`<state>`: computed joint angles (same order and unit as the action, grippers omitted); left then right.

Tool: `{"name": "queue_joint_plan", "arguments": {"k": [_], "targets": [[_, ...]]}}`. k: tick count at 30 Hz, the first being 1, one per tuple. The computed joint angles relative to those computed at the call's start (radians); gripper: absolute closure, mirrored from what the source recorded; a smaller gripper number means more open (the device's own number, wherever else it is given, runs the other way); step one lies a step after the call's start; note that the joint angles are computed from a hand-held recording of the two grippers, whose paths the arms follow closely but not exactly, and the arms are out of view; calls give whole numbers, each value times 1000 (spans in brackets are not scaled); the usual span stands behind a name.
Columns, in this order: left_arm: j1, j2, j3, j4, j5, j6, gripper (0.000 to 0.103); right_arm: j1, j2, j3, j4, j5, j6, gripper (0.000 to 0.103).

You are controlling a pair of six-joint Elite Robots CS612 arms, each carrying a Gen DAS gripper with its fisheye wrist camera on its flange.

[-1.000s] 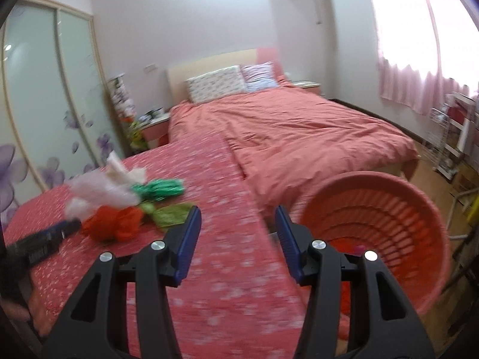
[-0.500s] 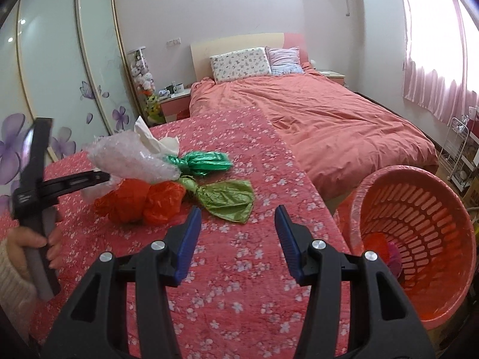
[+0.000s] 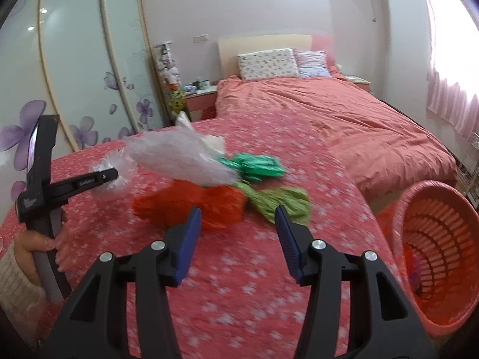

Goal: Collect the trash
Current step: 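Grasp a clear plastic bag with the left tool while the right tool grasps bubble wrap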

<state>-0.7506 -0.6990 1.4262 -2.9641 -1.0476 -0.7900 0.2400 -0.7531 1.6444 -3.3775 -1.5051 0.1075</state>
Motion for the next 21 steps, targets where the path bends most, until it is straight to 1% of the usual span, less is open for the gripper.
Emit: {"name": "queue_joint_plan", "arguments": {"k": [1,2,5,9,13,15,16,17,18,19,20,21], "targets": [[-1,-8,15,-5,6,-8,89,5,5,-12,0,8,-3,52],[0,-18,32,-6,14,-16,89,7,8,-21,0,16,-5,46],[4,-38,70,-11,16,-39,89,20,27,-66,-6,35,-17,34],[7,-50,98,-26,14,-59,89,36,53,-128,10,31,-56,29],[7,-57,111,-35,13,-67,89,51,78,-192,64,13,-111,29],[7,-59,113,-38,12,-68,89,56,85,-209,93,5,-125,40],[7,-59,113,-35,12,-70,89,57,86,-214,114,6,-132,55],[7,-59,113,-36,12,-69,89,57,87,-218,133,15,-133,66],[7,-60,114,-37,11,-67,89,56,88,-220,145,22,-130,71],[7,-60,115,-38,10,-67,89,55,89,-224,155,26,-131,81],[7,-60,116,-39,10,-68,89,55,87,-220,157,27,-131,86],[7,-61,115,-38,8,-70,89,56,88,-221,162,30,-131,87]]}}
